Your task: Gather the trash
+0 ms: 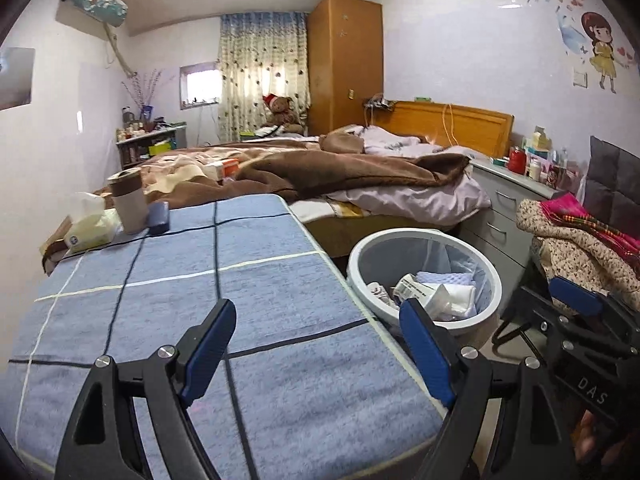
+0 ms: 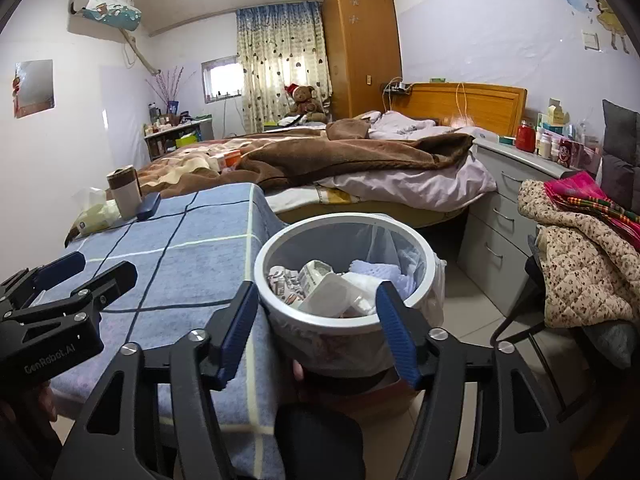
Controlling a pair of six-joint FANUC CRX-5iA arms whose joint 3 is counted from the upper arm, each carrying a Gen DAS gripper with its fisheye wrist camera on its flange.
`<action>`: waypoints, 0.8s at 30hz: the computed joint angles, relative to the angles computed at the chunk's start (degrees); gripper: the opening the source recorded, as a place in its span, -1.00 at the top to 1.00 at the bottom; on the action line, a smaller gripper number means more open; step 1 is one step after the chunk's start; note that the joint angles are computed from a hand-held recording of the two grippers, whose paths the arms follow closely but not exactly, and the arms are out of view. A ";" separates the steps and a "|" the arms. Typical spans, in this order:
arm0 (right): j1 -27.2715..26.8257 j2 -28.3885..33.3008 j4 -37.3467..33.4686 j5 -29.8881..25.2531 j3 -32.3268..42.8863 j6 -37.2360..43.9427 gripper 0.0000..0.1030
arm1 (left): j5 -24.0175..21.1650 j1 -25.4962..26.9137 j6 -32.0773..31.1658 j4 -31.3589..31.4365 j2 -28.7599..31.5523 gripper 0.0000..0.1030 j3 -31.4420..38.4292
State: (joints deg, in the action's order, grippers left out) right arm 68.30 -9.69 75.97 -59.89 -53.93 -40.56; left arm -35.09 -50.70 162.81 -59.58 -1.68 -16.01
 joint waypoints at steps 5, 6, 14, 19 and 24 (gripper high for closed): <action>1.43 1.47 -0.14 -0.95 0.82 0.56 -0.25 | -2.99 -2.52 4.74 -3.53 -1.50 -0.65 -1.70; 1.62 1.62 0.02 -0.96 0.82 0.53 -0.25 | -3.61 -3.14 5.08 -4.06 -1.63 -0.65 -1.87; 3.50 2.30 -0.73 -3.26 0.92 -1.26 -0.25 | -7.14 -5.82 7.41 -6.89 -2.10 -0.65 -2.42; 4.10 2.10 -0.89 -4.06 0.65 -2.50 -0.25 | -7.66 -6.13 7.45 -6.83 -2.12 -0.65 -2.38; 4.08 2.26 -0.99 -4.12 0.72 -2.64 -0.25 | -7.66 -6.21 6.92 -6.40 -2.11 -0.65 -2.23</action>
